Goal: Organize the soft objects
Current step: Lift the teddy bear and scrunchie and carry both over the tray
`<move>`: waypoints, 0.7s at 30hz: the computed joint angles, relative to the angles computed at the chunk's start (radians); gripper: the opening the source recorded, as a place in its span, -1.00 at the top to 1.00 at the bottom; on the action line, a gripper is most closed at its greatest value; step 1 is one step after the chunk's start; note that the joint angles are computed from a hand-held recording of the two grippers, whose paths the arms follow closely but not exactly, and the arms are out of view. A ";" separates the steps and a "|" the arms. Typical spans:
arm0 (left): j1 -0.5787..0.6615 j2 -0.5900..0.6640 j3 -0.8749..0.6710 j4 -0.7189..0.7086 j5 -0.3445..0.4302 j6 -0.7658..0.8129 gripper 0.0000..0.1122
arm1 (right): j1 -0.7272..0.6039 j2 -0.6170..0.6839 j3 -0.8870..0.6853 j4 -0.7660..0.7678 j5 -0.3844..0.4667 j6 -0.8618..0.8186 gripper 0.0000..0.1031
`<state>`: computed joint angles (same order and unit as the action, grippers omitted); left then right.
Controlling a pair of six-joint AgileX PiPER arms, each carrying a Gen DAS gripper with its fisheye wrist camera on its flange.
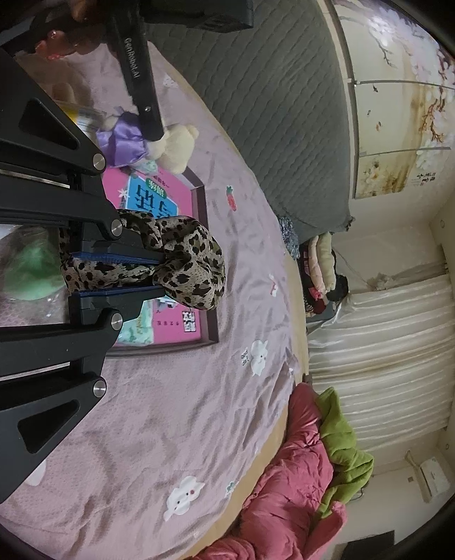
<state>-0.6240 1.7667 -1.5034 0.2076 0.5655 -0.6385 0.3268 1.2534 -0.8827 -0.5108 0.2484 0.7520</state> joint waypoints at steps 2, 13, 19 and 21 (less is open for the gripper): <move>0.002 0.013 -0.014 -0.007 0.008 0.009 0.68 | -0.006 0.026 -0.019 -0.009 -0.010 0.005 0.76; 0.031 0.065 -0.063 -0.082 0.023 0.071 0.68 | -0.053 0.130 -0.086 0.236 -0.046 -0.229 0.76; 0.033 0.088 -0.083 -0.082 0.036 0.074 0.68 | -0.067 0.164 -0.104 0.312 -0.049 -0.313 0.76; 0.035 0.094 -0.089 -0.088 0.037 0.077 0.68 | -0.067 0.165 -0.102 0.268 -0.049 -0.266 0.76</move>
<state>-0.5889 1.8604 -1.5928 0.1200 0.6028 -0.5612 0.2595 1.4183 -0.9847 -0.2425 0.1998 0.4859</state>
